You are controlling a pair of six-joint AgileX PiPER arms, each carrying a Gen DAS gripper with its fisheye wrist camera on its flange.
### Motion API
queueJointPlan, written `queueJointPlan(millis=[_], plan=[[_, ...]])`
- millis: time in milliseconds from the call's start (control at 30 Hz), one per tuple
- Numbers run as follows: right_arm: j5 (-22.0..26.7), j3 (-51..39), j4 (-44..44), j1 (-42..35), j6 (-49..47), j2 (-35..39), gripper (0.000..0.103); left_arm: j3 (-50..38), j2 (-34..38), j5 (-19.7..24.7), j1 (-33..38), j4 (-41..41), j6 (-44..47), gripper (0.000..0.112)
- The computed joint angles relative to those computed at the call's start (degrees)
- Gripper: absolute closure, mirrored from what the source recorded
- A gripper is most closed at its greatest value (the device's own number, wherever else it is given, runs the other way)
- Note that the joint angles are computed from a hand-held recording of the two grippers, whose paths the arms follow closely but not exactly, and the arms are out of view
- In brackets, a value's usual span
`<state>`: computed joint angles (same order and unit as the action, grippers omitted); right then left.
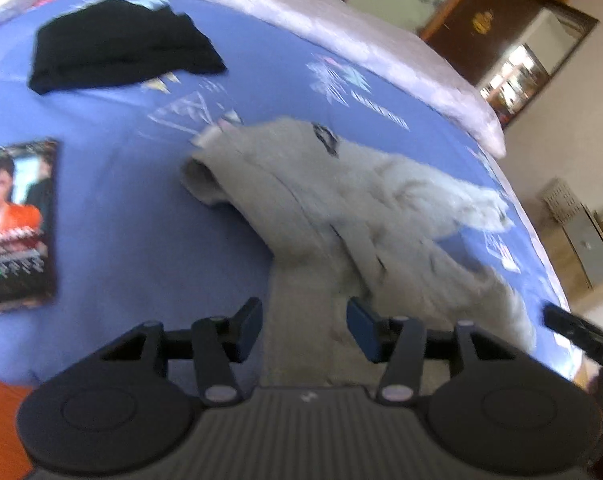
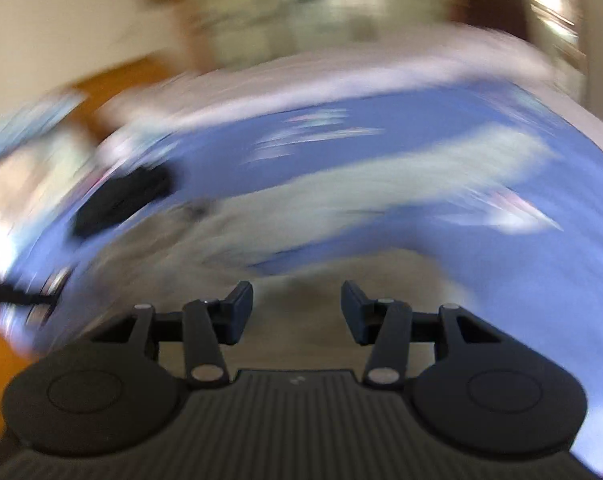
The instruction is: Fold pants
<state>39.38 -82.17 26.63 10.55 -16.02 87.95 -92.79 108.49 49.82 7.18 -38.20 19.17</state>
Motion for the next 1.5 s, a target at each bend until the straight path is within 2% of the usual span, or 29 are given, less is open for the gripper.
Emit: queueJointPlan(millis=[100,200,233,267,300,333,367,433,500,600,667,800,833,900,933,967,1000,1033,1067,1100,1133,1200,1333,1367,1400,1467,1500], plan=[[2.81,-7.52,1.30,6.60,-4.58,8.20,0.051,2.06,-0.54,0.70,-1.79,-0.09,0.59,0.063],[2.71,-13.86,-4.31,11.78,-3.87,15.73,0.050,3.85,-0.13,0.71,-3.59,1.18,0.08,0.062],[3.11,-15.85,-6.55,12.97,-2.21,18.12,0.050,3.62,0.70,1.39,-4.13,1.91,-1.38,0.065],[4.19,-18.34,-9.40,13.76,-0.18,20.66,0.055,4.12,0.96,0.89,-4.73,2.13,-1.88,0.065],[5.25,-20.46,-13.04,14.36,2.41,22.58,0.068,6.06,-0.37,-1.76,-5.68,3.32,-2.12,0.076],[6.07,-22.13,-14.38,13.77,3.36,24.02,0.095,6.19,-0.87,-2.46,-6.83,5.43,-2.39,0.103],[5.70,-22.00,-13.44,12.23,4.52,23.65,0.096,5.27,-0.67,-1.61,-7.53,7.23,-3.13,0.107],[3.73,-22.06,-7.68,7.12,7.30,21.32,0.097,6.22,-1.77,-1.28,-7.16,5.68,-2.25,0.108],[-2.39,-17.62,-9.51,2.34,10.88,15.89,0.097,6.81,-2.97,-0.78,-6.51,4.84,-1.70,0.108],[-6.85,-15.26,-20.89,-5.97,24.69,10.12,0.097,7.98,-5.44,0.83,-4.63,3.18,-0.53,0.108],[-7.89,-15.77,-30.02,-11.54,36.15,8.88,0.097,9.30,-7.59,1.54,-3.56,3.50,-0.63,0.108],[-13.57,-11.26,-45.01,-20.91,59.07,8.47,0.096,10.23,-8.78,3.09,-2.67,5.30,-3.46,0.108],[-13.65,-10.56,-49.11,-23.00,64.80,9.43,0.096,10.72,-8.92,2.94,-2.80,5.56,-3.86,0.108],[-10.79,-9.51,-57.90,-25.77,76.25,11.85,0.096,11.07,-8.71,2.56,-3.71,7.09,-5.28,0.108],[-7.86,-10.25,-61.10,-26.27,81.98,14.15,0.095,10.97,-8.57,2.73,-4.03,7.80,-5.69,0.107],[-3.57,-11.32,-62.58,-26.34,87.71,16.47,0.087,10.48,-8.25,3.13,-4.32,8.43,-5.98,0.107],[-1.58,-12.24,-63.24,-26.42,93.44,18.83,0.083,9.48,-7.56,3.75,-4.65,9.12,-6.44,0.103],[-1.87,-10.89,-62.12,-26.46,99.17,20.00,0.073,8.86,-7.19,4.49,-4.71,9.55,-6.79,0.098],[-4.45,-7.30,-61.66,-26.87,104.90,19.16,0.068,8.19,-6.74,5.41,-4.61,9.95,-7.43,0.091],[-9.33,-1.97,-63.50,-27.13,110.16,17.13,0.066,7.89,-6.29,6.02,-4.12,9.36,-7.32,0.074],[-12.41,1.49,-65.51,-26.75,113.12,15.60,0.065,8.11,-6.05,6.39,-3.43,7.97,-6.86,0.065],[-14.35,4.68,-68.31,-24.59,114.87,13.64,0.063,8.52,-5.25,8.27,-1.42,3.99,-5.43,0.063],[-23.41,14.44,-72.28,-22.96,117.14,7.69,0.057,8.15,-1.38,12.08,1.79,-5.74,-3.50,0.058],[-25.13,15.00,-70.87,-22.76,115.66,7.76,0.056,7.87,-0.23,12.58,1.91,-7.43,-3.60,0.058],[-28.13,16.60,-67.60,-24.29,111.88,7.54,0.056,7.20,1.01,13.29,2.02,-8.85,-3.72,0.059],[-28.97,15.41,-61.35,-24.89,105.05,8.76,0.056,6.27,2.70,13.67,1.45,-11.05,-3.29,0.068],[-28.95,15.51,-61.15,-25.71,104.57,8.76,0.056,5.59,3.24,13.38,0.83,-10.68,-3.65,0.086]])
